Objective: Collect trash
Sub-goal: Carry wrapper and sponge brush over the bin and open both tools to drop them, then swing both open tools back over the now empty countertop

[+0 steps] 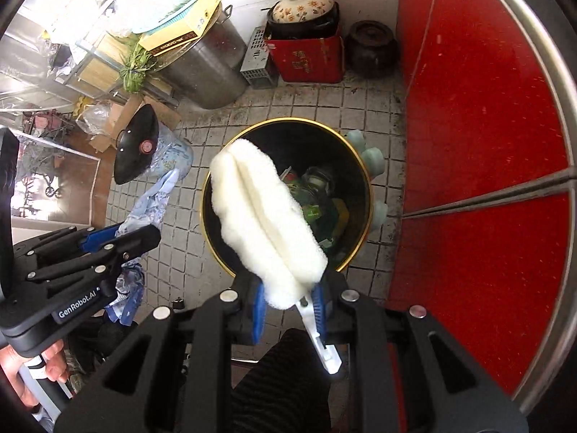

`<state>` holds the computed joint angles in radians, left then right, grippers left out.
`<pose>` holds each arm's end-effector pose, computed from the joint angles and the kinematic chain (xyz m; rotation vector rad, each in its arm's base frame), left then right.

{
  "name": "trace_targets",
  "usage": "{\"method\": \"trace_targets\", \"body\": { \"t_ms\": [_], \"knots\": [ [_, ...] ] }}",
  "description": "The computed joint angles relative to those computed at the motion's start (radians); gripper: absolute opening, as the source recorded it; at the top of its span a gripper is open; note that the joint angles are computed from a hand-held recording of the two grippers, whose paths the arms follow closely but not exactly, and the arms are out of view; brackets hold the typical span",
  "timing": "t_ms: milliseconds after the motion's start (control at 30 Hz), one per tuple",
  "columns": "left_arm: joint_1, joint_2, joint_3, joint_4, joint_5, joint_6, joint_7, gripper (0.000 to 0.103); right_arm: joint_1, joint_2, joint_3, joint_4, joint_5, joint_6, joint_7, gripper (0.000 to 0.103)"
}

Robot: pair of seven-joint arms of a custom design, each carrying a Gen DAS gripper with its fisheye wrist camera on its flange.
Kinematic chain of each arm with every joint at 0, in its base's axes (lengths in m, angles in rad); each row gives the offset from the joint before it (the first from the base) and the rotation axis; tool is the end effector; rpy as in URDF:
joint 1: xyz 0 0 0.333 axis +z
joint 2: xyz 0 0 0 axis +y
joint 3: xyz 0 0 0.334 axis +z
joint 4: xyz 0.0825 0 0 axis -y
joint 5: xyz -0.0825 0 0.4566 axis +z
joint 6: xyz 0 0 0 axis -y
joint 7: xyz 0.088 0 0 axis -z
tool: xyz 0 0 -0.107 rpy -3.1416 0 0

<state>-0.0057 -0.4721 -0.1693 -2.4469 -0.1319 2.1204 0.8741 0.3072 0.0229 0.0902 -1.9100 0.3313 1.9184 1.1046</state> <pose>0.4690 -0.0907 0.4680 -2.7576 1.4625 -0.2298 0.5759 0.2663 0.4759 -2.6623 1.1623 0.3277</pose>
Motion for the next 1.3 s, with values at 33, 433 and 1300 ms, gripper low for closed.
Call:
{"method": "trace_targets", "body": {
  "t_ms": [33,433,1300],
  "knots": [
    [0.002,-0.002,0.003,-0.002,-0.004,0.012,-0.003,0.028,0.002,0.008,0.002,0.008,-0.001,-0.011,-0.01,0.028],
    [0.101,-0.042,-0.067,0.177,0.293,-0.146,-0.202,0.092,0.005,-0.103,-0.02,0.013,0.088,-0.015,-0.106,0.091],
    [-0.637,0.931,-0.23,1.363,0.4,-0.184,0.457,0.095,-0.751,-0.805,-0.41,-0.441,-0.5,0.129,0.617,0.096]
  ]
}}
